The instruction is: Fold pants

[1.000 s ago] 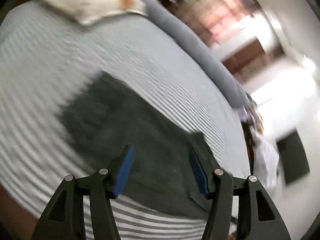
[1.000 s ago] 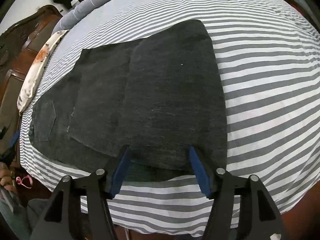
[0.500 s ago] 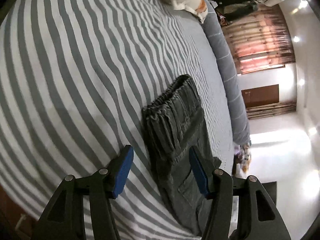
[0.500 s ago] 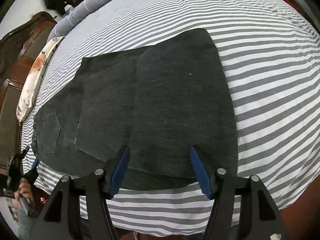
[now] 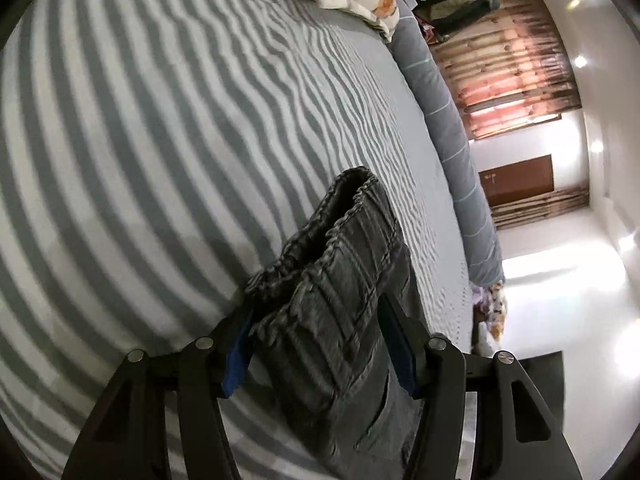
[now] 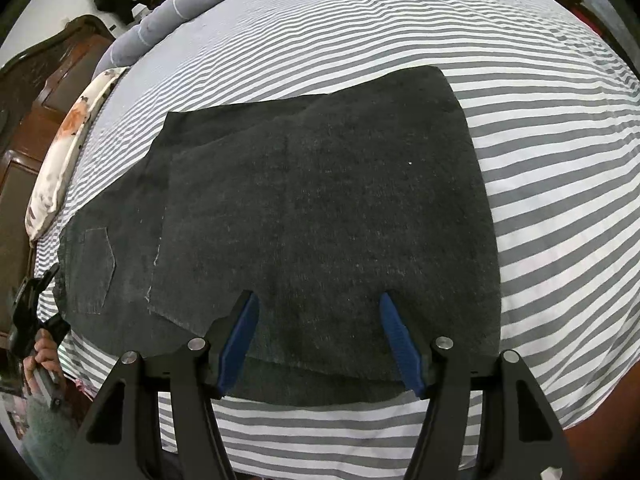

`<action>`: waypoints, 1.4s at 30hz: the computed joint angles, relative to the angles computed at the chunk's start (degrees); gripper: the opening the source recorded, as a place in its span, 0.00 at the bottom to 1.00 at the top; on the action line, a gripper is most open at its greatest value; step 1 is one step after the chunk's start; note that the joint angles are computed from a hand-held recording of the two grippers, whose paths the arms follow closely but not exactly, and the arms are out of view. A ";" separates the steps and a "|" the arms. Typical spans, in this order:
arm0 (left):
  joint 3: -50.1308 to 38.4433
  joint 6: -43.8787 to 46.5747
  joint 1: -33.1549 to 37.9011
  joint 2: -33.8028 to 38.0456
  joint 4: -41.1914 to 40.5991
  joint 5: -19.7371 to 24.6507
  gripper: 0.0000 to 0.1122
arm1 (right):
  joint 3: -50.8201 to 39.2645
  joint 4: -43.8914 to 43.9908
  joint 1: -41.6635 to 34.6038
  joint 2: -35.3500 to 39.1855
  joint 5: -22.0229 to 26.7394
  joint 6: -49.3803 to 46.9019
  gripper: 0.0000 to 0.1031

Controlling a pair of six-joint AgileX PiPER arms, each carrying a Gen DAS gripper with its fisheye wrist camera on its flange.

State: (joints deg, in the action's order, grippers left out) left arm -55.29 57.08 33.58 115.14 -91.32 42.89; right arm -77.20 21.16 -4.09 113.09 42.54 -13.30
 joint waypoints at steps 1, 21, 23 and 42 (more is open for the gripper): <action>-0.39 -0.17 -0.53 -0.02 -0.06 -0.66 0.52 | -0.04 0.20 0.04 0.07 -0.05 0.12 0.61; -9.90 -27.04 -21.65 -18.50 30.80 -13.03 0.19 | 1.78 13.67 -6.68 -2.18 3.12 -10.11 0.62; -12.56 -30.72 -25.92 -19.32 33.59 -12.81 0.18 | 2.17 15.81 -8.55 -2.78 4.02 -12.35 0.62; -54.62 -68.64 -60.99 9.06 65.48 -5.72 0.18 | -2.15 23.87 -28.48 0.15 15.80 -24.06 0.62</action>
State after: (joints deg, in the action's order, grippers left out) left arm -109.91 -11.57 -27.41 124.20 -25.84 37.17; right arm -79.35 45.03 -32.58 113.24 58.34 -37.36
